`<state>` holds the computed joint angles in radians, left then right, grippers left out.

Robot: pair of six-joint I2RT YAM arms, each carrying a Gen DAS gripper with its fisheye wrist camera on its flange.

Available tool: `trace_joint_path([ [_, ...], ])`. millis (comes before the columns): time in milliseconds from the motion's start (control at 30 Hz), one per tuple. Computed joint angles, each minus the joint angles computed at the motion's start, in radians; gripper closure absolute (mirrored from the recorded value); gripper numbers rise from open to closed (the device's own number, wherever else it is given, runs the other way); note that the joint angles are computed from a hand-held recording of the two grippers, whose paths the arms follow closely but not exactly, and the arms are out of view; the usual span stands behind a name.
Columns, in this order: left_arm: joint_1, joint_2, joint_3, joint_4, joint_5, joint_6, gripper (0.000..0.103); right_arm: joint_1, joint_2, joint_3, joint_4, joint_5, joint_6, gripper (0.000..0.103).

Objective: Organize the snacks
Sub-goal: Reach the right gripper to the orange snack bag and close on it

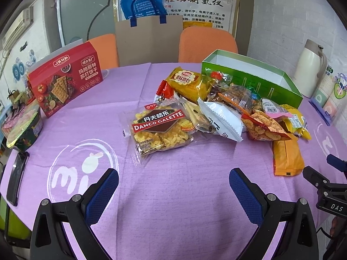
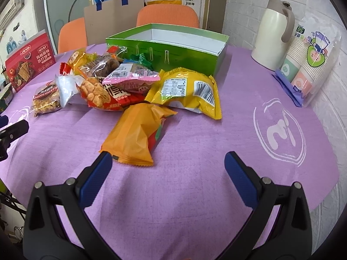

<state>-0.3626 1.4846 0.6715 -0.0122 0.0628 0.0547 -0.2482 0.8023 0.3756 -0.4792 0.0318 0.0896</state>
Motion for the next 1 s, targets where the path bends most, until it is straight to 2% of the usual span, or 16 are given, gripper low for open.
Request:
trace_joint_path([
  [167,0.006,0.027,0.043,-0.044,0.109,0.015,0.000,-0.207,0.038,-0.002,0.027,-0.282,-0.143,0.000],
  [333,-0.062,0.087,0.116,-0.095,0.245,0.040,0.001,-0.296,0.060,0.000,0.004,-0.364,-0.253,0.000],
  [433,-0.131,0.162,0.191,-0.145,0.287,0.047,0.008,-0.359,0.058,-0.003,-0.018,-0.425,-0.301,0.000],
  [500,-0.165,0.213,0.241,-0.166,0.315,0.039,0.021,-0.396,0.105,0.008,-0.023,-0.491,-0.333,0.001],
  [567,-0.195,0.276,0.299,-0.189,0.349,0.029,0.030,-0.415,0.146,0.017,-0.023,-0.539,-0.357,0.010],
  [633,-0.214,0.345,0.369,-0.228,0.376,0.009,0.036,-0.414,0.187,0.024,-0.006,-0.565,-0.358,0.024],
  [800,-0.251,0.453,0.489,-0.297,0.422,-0.021,0.036,-0.392,0.249,0.027,0.048,-0.593,-0.350,0.026],
  [867,-0.265,0.482,0.529,-0.325,0.430,-0.019,0.036,-0.379,0.271,0.028,0.080,-0.592,-0.334,0.031],
  [933,-0.277,0.499,0.554,-0.335,0.421,-0.004,0.036,-0.368,0.296,0.032,0.107,-0.582,-0.322,0.044],
  [1000,-0.283,0.508,0.567,-0.339,0.419,0.001,0.042,-0.345,0.311,0.027,0.152,-0.570,-0.298,0.046],
])
